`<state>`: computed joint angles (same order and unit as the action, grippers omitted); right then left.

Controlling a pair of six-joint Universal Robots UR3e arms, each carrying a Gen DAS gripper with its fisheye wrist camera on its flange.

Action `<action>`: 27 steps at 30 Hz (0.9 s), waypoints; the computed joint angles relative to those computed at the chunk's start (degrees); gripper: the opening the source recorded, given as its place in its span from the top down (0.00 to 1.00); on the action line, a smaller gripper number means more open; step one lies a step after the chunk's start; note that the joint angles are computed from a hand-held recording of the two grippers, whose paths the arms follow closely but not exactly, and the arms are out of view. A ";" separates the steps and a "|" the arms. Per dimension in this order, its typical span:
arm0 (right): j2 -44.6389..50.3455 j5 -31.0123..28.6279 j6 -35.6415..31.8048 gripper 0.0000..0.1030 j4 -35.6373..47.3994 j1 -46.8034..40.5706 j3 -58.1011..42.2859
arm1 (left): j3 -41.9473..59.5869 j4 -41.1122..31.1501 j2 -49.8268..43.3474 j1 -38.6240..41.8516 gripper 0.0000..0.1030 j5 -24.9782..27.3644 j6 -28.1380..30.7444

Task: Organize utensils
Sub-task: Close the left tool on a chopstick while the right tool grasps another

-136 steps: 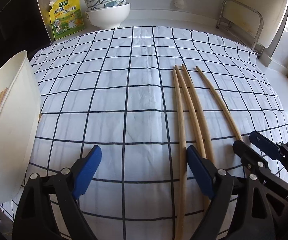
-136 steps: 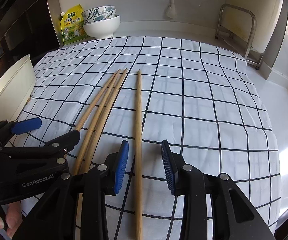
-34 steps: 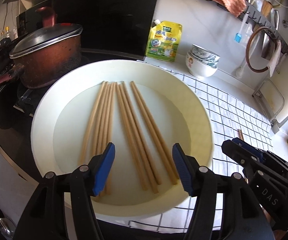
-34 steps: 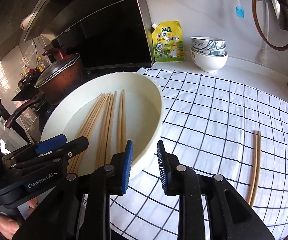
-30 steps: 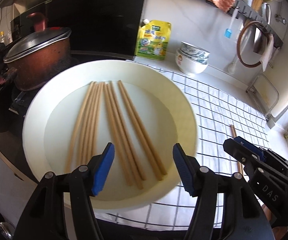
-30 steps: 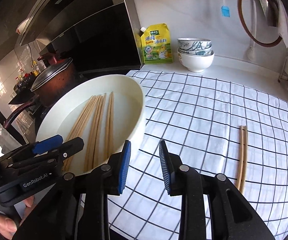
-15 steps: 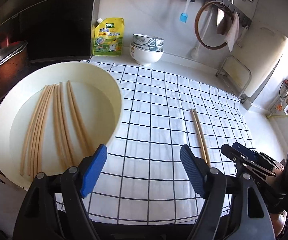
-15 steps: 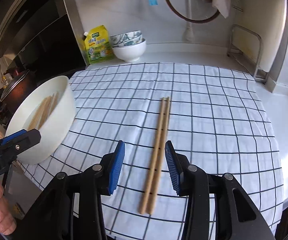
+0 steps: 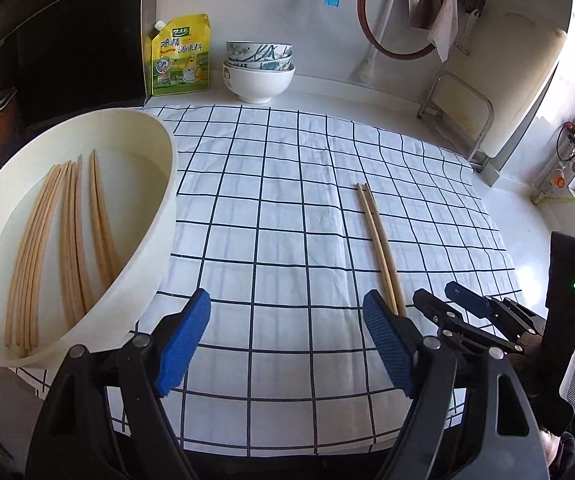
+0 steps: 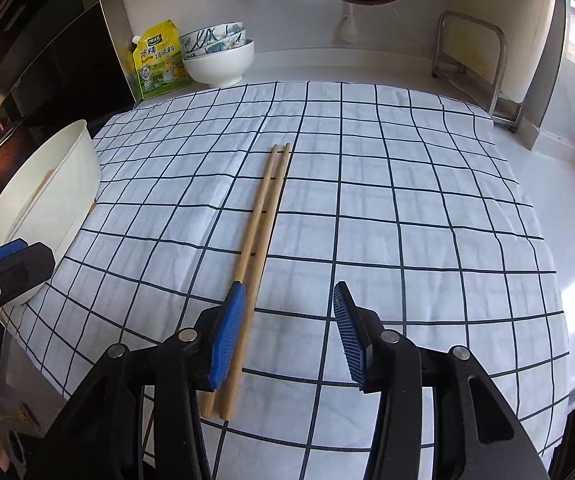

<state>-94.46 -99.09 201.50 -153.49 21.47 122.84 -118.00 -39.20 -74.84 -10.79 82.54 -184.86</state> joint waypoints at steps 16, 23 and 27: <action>7.67 -4.22 -0.95 0.57 -0.13 2.98 -4.63 | 0.85 0.91 -4.20 -0.19 0.25 0.50 -0.47; 7.95 -4.26 -1.63 0.79 -0.70 2.81 -4.75 | 1.45 2.43 -7.12 -1.63 0.25 1.40 -1.37; 6.49 -2.19 -2.46 0.94 -1.21 1.14 -3.29 | 2.90 3.46 -9.92 -3.12 0.25 1.60 -2.23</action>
